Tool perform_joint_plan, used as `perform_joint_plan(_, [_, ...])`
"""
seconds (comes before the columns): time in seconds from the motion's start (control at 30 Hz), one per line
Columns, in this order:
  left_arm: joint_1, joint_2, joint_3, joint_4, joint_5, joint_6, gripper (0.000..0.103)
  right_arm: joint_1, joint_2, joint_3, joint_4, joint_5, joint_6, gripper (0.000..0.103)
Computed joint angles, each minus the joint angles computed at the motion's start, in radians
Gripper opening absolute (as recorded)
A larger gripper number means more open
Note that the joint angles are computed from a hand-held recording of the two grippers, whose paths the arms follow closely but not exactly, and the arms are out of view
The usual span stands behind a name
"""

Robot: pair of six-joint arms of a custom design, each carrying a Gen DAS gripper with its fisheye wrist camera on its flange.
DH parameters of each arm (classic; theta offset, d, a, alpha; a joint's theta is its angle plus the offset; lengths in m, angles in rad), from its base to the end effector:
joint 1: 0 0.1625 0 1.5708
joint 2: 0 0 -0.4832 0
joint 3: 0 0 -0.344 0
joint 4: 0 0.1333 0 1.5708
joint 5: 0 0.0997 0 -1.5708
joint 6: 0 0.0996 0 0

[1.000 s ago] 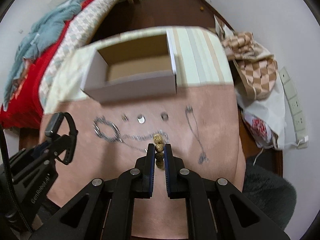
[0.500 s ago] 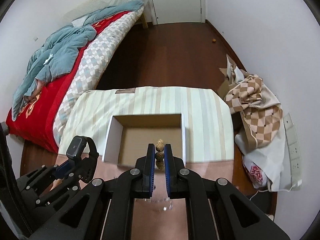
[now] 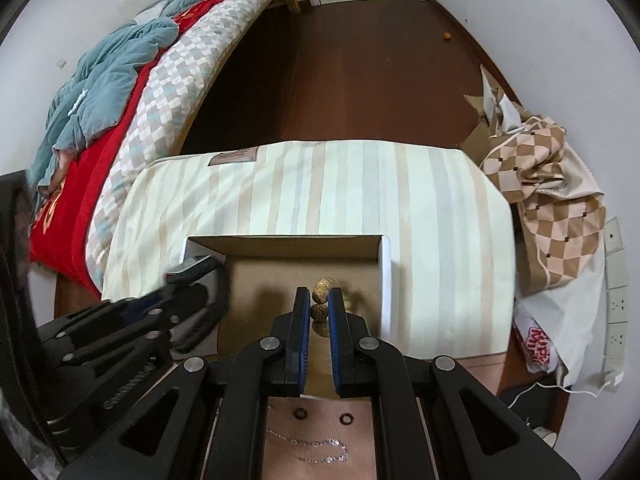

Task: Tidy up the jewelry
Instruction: 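Carry the watch and bead bracelet into the white box while both tools open, then withdraw both open tools from the box toward the remaining jewelry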

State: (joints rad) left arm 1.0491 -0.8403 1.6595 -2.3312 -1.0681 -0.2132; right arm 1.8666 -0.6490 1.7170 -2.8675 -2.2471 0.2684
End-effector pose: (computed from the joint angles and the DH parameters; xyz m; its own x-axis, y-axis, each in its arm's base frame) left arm -0.1676 -0.6553 0.1781 -0.8340 0.2677 -0.4825 0.3285 0.9435 -0.0443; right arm 0.2619 -0.6159 0.1001 -0.8345 0.1587 0.5277 -0.0649 0.9226 -0.3803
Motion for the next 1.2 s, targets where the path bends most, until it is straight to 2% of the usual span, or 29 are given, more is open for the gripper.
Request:
perform_joint_plan(0.13, [0.009,0.005,-0.022,0.013,-0.035,-0.018,0.016,-0.018,-0.008,-0.005,-0.001,0.063,-0.004,0.009])
perform_joint_plan(0.17, [0.005,0.004,-0.022,0.01,-0.03,-0.019,0.02,-0.028,-0.014,-0.005,0.012,0.095,0.003,0.01])
perform_joint_plan(0.23, [-0.002,-0.001,-0.02,0.002,-0.017,-0.015,0.04,-0.049,-0.027,-0.003,0.046,0.14,0.034,0.01])
perform_joint_plan(0.27, [-0.004,-0.003,-0.02,-0.002,-0.009,-0.013,0.063,-0.055,-0.032,0.0,0.062,0.144,0.043,0.01])
perform_joint_plan(0.3, [-0.009,-0.007,-0.017,-0.012,0.004,-0.014,0.076,-0.059,-0.037,0.002,0.074,0.148,0.051,0.015])
perform_joint_plan(0.33, [-0.011,-0.012,-0.012,-0.028,0.007,-0.007,0.076,-0.061,-0.043,0.01,0.074,0.152,0.059,0.027])
perform_joint_plan(0.4, [-0.022,-0.02,-0.007,-0.031,0.034,-0.01,0.078,-0.059,-0.056,0.029,0.065,0.152,0.067,0.039])
perform_joint_plan(0.43, [-0.027,-0.023,-0.007,-0.029,0.048,-0.008,0.081,-0.055,-0.06,0.037,0.061,0.141,0.064,0.042])
perform_joint_plan(0.5, [-0.038,-0.032,0.006,-0.04,0.094,0.002,0.099,-0.032,-0.06,0.045,0.07,0.067,0.067,0.046])
perform_joint_plan(0.53, [-0.047,-0.038,0.023,-0.06,0.132,0.013,0.102,-0.02,-0.057,0.048,0.076,0.023,0.071,0.052])
perform_joint_plan(0.57, [-0.053,-0.044,0.04,-0.081,0.157,0.023,0.102,-0.008,-0.054,0.052,0.084,-0.02,0.081,0.056])
perform_joint_plan(0.63, [-0.067,-0.061,0.084,-0.123,0.22,0.037,0.102,0.011,-0.044,0.062,0.104,-0.1,0.113,0.076])
perform_joint_plan(0.73, [-0.08,-0.082,0.153,-0.185,0.283,0.05,0.102,0.026,-0.027,0.081,0.099,-0.177,0.134,0.093])
perform_joint_plan(0.8, [-0.084,-0.092,0.186,-0.201,0.317,0.048,0.103,0.034,-0.013,0.094,0.097,-0.213,0.151,0.095])
perform_joint_plan(0.97, [-0.093,-0.126,0.246,-0.209,0.349,0.025,0.102,0.056,0.005,0.124,0.041,-0.249,0.151,0.098])
perform_joint_plan(1.2, [-0.133,-0.192,0.317,-0.239,0.379,0.003,0.102,0.113,-0.009,0.159,-0.014,-0.275,0.164,0.101])
